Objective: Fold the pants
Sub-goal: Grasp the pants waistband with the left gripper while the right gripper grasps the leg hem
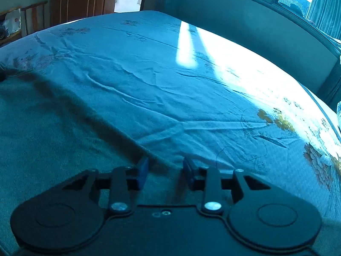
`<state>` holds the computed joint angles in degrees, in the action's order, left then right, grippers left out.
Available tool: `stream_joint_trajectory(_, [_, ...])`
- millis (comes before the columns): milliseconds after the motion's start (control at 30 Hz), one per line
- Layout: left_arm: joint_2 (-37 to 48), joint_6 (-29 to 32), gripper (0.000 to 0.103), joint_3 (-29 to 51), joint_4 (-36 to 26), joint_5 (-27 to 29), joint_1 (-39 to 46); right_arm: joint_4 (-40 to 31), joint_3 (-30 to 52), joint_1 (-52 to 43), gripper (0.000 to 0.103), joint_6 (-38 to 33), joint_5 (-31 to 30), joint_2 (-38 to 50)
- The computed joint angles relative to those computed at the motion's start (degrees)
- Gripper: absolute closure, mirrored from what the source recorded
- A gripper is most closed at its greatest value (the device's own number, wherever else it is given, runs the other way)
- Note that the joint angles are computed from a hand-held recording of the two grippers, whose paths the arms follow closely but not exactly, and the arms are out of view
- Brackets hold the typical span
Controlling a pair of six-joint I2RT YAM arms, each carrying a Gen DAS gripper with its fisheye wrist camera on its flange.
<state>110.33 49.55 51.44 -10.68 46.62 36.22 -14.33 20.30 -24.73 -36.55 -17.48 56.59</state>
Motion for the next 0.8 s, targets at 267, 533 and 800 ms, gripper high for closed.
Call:
stream_joint_trajectory(267, [2.56, 2.21, 0.073, 3.75, -3.93, -0.63, -0.79, -12.04, 12.48, -4.63, 0.062, -13.31, -7.46, 13.64])
stream_joint_trajectory(533, [5.21, -0.71, 0.072, 3.93, 0.41, 0.00, -2.44, -11.13, 11.93, -1.24, 0.103, -10.31, -5.20, 15.01])
stream_joint_trajectory(800, [-1.53, 11.24, 0.082, 3.21, -9.28, 16.06, 5.64, -32.42, 13.50, -14.15, 0.103, -17.78, -16.13, -9.31])
